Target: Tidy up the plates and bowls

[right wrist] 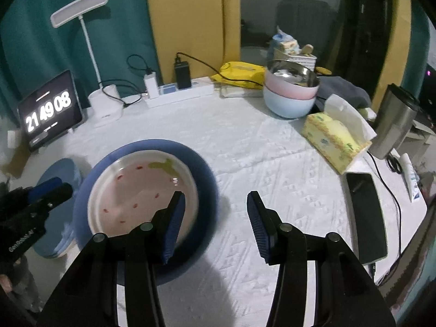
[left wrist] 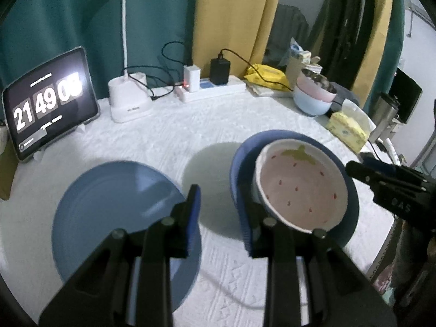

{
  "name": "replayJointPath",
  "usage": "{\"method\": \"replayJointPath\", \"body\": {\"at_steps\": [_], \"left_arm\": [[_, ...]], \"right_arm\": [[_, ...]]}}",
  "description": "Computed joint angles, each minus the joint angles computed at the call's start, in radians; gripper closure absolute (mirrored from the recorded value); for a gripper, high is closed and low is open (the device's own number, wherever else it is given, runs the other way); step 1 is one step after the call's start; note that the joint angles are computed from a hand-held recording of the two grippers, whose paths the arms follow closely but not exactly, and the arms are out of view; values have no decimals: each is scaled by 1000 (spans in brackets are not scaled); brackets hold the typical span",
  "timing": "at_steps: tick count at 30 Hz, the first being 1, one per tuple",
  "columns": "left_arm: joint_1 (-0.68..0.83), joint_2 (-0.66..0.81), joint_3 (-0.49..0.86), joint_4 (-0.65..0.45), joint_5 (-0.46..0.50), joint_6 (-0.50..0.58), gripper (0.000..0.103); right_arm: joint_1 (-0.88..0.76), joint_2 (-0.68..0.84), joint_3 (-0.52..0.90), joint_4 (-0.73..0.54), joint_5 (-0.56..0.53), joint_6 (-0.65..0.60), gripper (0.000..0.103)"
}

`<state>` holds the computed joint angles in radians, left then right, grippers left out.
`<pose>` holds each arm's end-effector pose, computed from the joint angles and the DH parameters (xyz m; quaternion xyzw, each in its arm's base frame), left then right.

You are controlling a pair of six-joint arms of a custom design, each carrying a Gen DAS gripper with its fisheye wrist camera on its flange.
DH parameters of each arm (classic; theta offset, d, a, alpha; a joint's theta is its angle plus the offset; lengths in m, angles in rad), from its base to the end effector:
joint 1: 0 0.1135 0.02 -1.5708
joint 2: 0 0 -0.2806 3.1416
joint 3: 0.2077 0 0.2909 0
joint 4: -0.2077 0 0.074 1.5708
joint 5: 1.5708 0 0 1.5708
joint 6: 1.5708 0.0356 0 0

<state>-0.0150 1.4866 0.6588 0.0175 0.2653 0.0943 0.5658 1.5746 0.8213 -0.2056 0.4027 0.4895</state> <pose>0.3077 -0.0140 0.1456 0.0993 0.9164 -0.1081 0.3725 0.2869 0.1657 0.1558 0.0246 0.9359 -0.0162 0.3510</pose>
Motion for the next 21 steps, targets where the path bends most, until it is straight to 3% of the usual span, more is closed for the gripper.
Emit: {"method": "replayJointPath", "body": {"at_steps": [21], "left_arm": [[-94,114,37,18,-106,-11,66]], "right_arm": [[-131,65,-49,140,-210,-39,53]]}}
